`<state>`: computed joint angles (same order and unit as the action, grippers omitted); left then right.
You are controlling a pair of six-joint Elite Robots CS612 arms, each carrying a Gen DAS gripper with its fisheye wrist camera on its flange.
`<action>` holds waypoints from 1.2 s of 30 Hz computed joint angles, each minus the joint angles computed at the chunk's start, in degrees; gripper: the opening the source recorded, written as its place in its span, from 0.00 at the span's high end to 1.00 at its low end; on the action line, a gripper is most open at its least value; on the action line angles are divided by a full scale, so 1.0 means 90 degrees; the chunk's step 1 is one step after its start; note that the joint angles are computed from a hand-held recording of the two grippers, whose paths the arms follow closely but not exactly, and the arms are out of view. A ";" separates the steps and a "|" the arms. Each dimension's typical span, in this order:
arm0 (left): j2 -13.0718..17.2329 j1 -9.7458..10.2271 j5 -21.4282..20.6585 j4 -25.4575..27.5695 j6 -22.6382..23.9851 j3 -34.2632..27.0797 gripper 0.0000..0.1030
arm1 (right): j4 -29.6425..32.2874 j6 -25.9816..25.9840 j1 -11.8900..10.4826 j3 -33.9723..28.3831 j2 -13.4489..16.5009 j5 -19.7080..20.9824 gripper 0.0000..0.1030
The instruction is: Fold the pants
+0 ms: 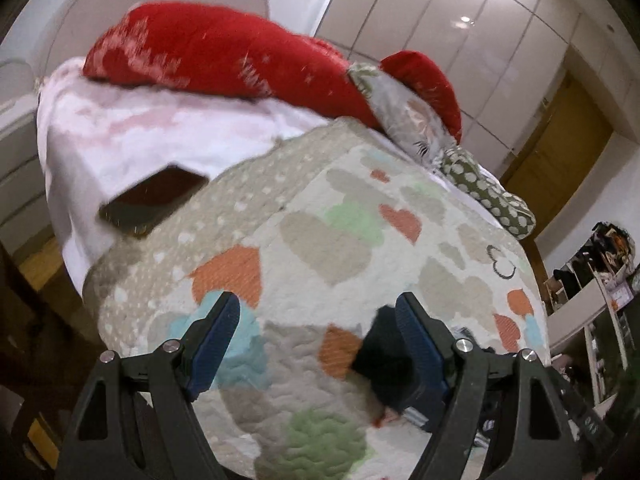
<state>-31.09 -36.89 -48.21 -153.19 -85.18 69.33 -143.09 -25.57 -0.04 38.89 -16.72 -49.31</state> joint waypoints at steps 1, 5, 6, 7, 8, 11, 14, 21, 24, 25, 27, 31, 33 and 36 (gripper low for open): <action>-0.0002 0.0015 -0.0086 -0.0078 -0.0057 0.0067 0.23 | 0.0370 -0.0189 0.0049 -0.0164 0.0050 0.0019 0.45; -0.0043 0.0065 -0.0307 -0.0353 -0.0276 0.0384 0.23 | 0.1744 -0.0953 0.0346 -0.0740 0.0244 -0.0191 0.45; -0.0062 0.0073 -0.0332 -0.0412 -0.0306 0.0467 0.23 | 0.1985 -0.1088 0.0462 -0.0883 0.0312 -0.0316 0.45; -0.0089 0.0069 -0.0325 -0.0458 -0.0347 0.0550 0.23 | 0.2084 -0.1161 0.0546 -0.0967 0.0357 -0.0435 0.43; -0.0122 0.0066 -0.0291 -0.0513 -0.0416 0.0652 0.23 | 0.2137 -0.1225 0.0629 -0.1033 0.0398 -0.0573 0.42; -0.0214 0.0054 -0.0182 -0.0633 -0.0573 0.0902 0.23 | 0.1710 -0.1446 0.0932 -0.0850 0.0383 -0.1208 0.38; -0.0284 0.0048 -0.0137 -0.0773 -0.0708 0.1109 0.23 | 0.0317 -0.1920 0.1282 -0.0211 0.0276 -0.2363 0.32; -0.0314 0.0046 -0.0152 -0.0917 -0.0736 0.1223 0.23 | -0.0509 -0.1754 0.1450 -0.0189 0.0459 -0.3288 0.64; -0.0224 0.0033 -0.0179 -0.1096 -0.0343 0.1030 0.23 | 0.0096 -0.1363 0.1291 -0.0472 0.0475 -0.2621 0.71; -0.0149 0.0035 -0.0266 -0.1232 -0.0070 0.0889 0.23 | 0.0216 -0.1244 0.1229 -0.0522 0.0467 -0.2366 0.71; 0.0088 0.0062 -0.0632 -0.1694 0.0734 0.0496 0.23 | 0.0497 -0.0998 0.1105 -0.0597 0.0436 -0.1842 0.71; 0.0454 0.0121 -0.1358 -0.1823 0.1470 -0.0230 0.24 | 0.1738 -0.0419 0.0780 -0.1368 0.0677 -0.0532 0.71; 0.0573 0.0101 -0.1421 -0.1738 0.1730 -0.0527 0.24 | 0.2195 -0.0087 0.0589 -0.1741 0.0816 0.0105 0.71; 0.0705 0.0078 -0.1447 -0.1439 0.2112 -0.0941 0.24 | 0.2478 0.0299 0.0347 -0.2055 0.0955 0.0819 0.71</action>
